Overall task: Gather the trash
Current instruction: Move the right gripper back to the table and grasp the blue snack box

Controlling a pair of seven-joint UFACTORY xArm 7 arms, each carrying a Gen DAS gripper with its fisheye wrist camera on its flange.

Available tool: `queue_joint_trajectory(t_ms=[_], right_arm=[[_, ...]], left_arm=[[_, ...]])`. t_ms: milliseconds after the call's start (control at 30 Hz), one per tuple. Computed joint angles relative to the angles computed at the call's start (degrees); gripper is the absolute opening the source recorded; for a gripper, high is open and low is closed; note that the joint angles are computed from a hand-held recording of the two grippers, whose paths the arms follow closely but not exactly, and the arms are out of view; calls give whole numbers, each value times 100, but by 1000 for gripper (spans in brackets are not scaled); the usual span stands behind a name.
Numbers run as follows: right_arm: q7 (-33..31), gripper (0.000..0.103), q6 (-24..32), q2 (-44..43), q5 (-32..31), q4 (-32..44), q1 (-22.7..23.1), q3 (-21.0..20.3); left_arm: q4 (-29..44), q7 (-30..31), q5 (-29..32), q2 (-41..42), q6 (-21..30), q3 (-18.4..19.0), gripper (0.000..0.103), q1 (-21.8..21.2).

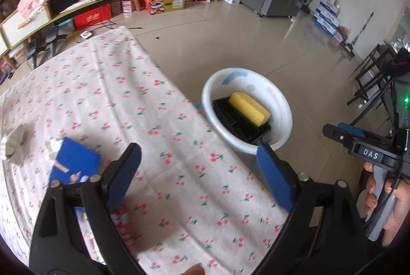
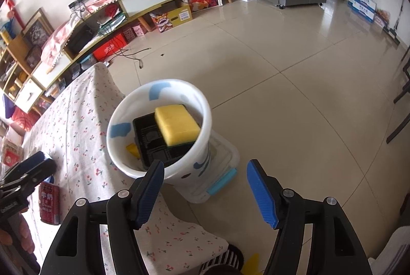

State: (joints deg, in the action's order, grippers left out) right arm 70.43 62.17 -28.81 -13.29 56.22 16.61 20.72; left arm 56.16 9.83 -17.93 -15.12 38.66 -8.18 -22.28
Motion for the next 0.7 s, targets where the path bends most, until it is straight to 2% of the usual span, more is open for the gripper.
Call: queue_joint_trajectory(t_ms=[367, 700], right_arm=[[2, 82, 91, 970, -321, 839, 215, 148], [-114, 84, 264, 2262, -791, 2033, 881, 21]], left_arm=[[-616, 139, 109, -782, -15, 446, 97, 434], [-962, 370, 514, -1198, 120, 841, 97, 1093]])
